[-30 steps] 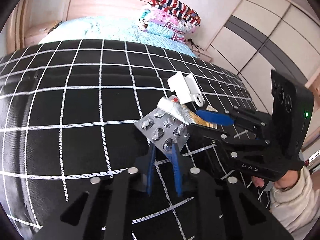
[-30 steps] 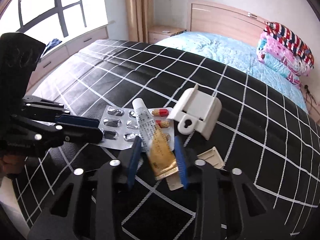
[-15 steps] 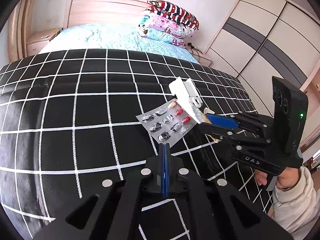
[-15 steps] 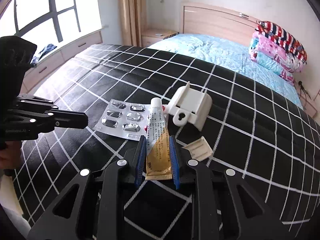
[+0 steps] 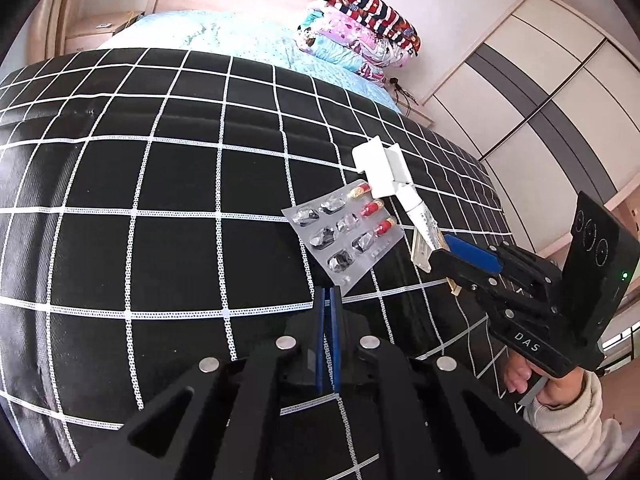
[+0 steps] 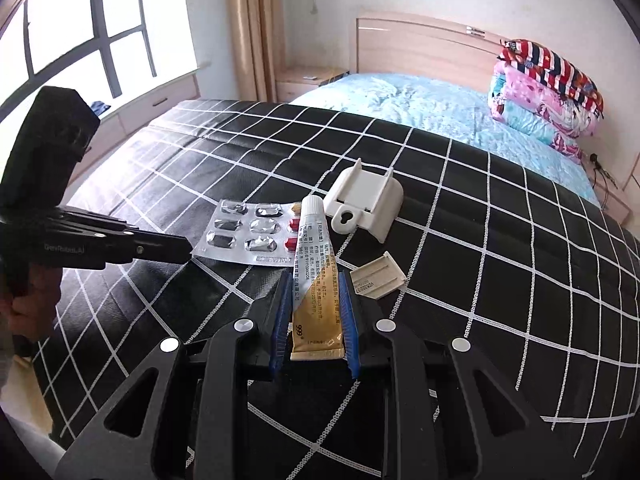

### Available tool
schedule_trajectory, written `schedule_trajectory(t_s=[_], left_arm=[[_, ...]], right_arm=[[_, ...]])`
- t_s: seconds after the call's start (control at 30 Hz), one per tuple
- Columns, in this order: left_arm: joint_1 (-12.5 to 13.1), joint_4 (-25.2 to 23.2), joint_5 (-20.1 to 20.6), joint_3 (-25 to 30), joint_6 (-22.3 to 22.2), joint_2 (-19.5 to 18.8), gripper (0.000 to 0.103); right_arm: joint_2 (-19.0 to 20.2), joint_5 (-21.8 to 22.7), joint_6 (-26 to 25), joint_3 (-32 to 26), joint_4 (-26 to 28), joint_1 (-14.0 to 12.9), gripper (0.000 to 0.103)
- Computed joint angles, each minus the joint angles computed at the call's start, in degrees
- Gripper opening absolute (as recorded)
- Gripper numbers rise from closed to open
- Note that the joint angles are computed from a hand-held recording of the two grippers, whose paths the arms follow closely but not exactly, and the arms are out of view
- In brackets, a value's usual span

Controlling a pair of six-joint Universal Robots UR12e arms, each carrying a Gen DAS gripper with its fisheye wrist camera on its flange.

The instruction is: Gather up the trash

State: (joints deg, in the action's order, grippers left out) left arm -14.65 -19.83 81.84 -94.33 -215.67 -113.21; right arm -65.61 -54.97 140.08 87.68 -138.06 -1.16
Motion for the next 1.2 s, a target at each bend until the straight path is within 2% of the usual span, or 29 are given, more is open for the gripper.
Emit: schedule_trajectory(t_s=[0.07,0.1,0.17,0.2,0.23,0.33,0.6,0.7,0.87,1.0,1.07,1.2], left_arm=[[0.0,0.4,-0.3,-0.2,-0.3,0.1,0.005],[0.1,0.8,-0.5,-0.4,-0.5,0.3,0.011],[0.2,2.7,-0.9,-1.0,-1.3,0.4,0.056],[0.4,5.5,-1.3,-1.8,-2.2,0.5,0.064],[0.4,6.2,-1.0,-1.9,-2.6,0.6,0.065],[0.7,6.1,-1.9,-1.9,-3.0,0.5,0.065],[1.8,9.5,-6.2,-1.3,-6.6,-0.9,0.064],[1.9,9.7,-7.2,-0.7,-6.7,-1.5,0.056],[2.2,10.8,-9.4,-0.2,-8.5,-2.6,0.032],[2.6,11.8,-10.4,0.2,-10.7,-3.3,0.025],[2.7,12.0,-10.7,0.2,-11.9,-3.5,0.010],[2.5,12.6,-9.8,0.2,-11.9,-3.6,0.002]], right_arm=[[0.0,0.0,0.1,0.1,-0.2,0.0,0.024],[0.0,0.0,0.0,0.1,-0.2,0.0,0.024],[0.0,0.0,-0.1,0.2,-0.3,0.0,0.024],[0.0,0.0,-0.2,0.2,-0.2,0.0,0.024],[0.0,-0.1,-0.3,0.3,-0.2,0.1,0.024],[0.1,-0.4,-0.1,0.4,-0.4,0.0,0.024],[0.3,0.6,0.7,0.2,-0.4,-0.2,0.024],[0.4,0.9,0.7,0.0,-0.3,-0.3,0.024],[0.5,1.1,1.0,-0.1,-0.1,-0.4,0.024],[0.5,1.1,0.9,-0.1,0.1,-0.4,0.024],[0.5,0.9,0.7,-0.3,0.3,-0.3,0.024],[0.4,1.2,1.1,0.0,-0.4,-0.5,0.024]])
